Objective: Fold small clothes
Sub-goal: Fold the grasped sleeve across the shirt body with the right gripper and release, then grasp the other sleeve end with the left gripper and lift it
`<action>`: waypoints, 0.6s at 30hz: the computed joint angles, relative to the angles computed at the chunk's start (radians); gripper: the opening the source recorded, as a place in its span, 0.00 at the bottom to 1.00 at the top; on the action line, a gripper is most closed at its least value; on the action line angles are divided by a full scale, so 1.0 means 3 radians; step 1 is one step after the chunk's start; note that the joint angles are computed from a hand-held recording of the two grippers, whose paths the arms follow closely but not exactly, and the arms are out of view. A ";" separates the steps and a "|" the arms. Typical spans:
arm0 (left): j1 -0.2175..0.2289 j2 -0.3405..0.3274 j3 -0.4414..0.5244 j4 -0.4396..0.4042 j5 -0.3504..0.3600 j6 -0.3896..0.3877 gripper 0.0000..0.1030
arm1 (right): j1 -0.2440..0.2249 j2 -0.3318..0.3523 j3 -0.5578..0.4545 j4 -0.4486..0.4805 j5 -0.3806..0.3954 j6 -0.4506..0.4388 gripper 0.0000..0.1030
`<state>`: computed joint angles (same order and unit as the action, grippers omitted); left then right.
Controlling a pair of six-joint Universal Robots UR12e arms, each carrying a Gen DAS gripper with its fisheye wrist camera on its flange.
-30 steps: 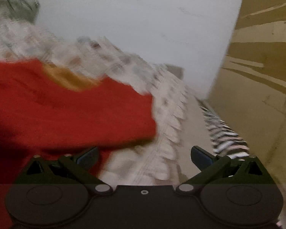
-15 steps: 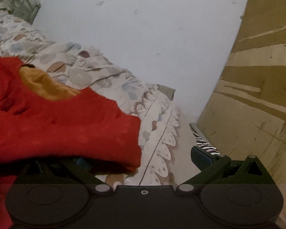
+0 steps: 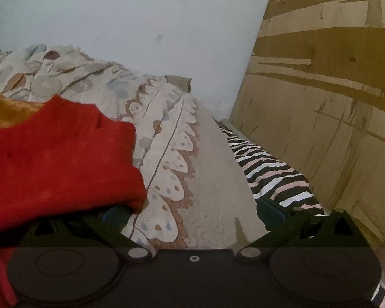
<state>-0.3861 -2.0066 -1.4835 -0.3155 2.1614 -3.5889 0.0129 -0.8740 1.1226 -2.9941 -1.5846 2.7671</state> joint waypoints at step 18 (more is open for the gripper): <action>0.0510 0.1013 -0.0787 -0.0908 0.0158 -0.1288 1.00 | -0.0167 -0.1284 0.1280 0.0504 0.1184 -0.0765 1.00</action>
